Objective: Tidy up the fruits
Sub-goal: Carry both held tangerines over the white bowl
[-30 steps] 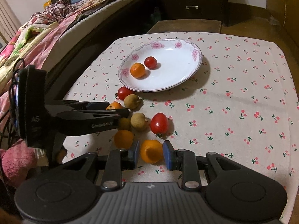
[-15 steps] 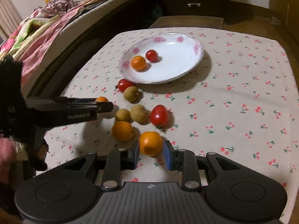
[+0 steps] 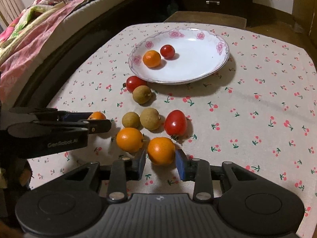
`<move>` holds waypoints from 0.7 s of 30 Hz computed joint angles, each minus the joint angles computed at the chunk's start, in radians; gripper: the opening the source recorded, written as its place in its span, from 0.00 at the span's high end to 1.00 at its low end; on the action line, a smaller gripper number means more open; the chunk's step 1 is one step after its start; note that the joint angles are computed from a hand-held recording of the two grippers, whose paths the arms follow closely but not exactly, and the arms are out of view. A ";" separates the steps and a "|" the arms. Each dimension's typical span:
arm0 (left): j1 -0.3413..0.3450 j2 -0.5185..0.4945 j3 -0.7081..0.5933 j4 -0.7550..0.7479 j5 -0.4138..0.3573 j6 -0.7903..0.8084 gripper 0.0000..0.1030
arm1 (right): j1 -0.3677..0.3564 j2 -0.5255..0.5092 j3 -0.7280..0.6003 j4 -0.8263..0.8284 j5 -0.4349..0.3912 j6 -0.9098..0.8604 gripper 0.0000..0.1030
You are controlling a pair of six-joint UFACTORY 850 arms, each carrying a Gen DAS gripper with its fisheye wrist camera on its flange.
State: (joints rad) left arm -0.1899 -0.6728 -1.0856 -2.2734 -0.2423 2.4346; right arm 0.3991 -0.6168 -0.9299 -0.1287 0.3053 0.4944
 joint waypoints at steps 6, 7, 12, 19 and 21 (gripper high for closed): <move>-0.006 -0.008 -0.002 -0.022 0.016 0.036 0.59 | 0.002 -0.027 -0.031 0.009 -0.013 -0.020 0.67; -0.007 -0.008 -0.002 -0.029 0.016 0.046 0.59 | 0.002 -0.028 -0.032 0.005 -0.012 -0.015 0.67; -0.013 -0.008 0.003 -0.105 0.013 0.137 0.58 | 0.000 -0.032 -0.039 0.014 -0.010 -0.020 0.67; -0.018 -0.012 0.004 -0.164 0.015 0.205 0.52 | 0.008 -0.029 -0.035 0.069 -0.013 -0.084 0.67; -0.019 -0.011 0.005 -0.177 0.016 0.221 0.52 | 0.009 -0.028 -0.036 0.081 -0.020 -0.101 0.69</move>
State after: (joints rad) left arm -0.2090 -0.6837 -1.0806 -2.4508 -0.2262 2.6558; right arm 0.4084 -0.6449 -0.9658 -0.0479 0.2856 0.3932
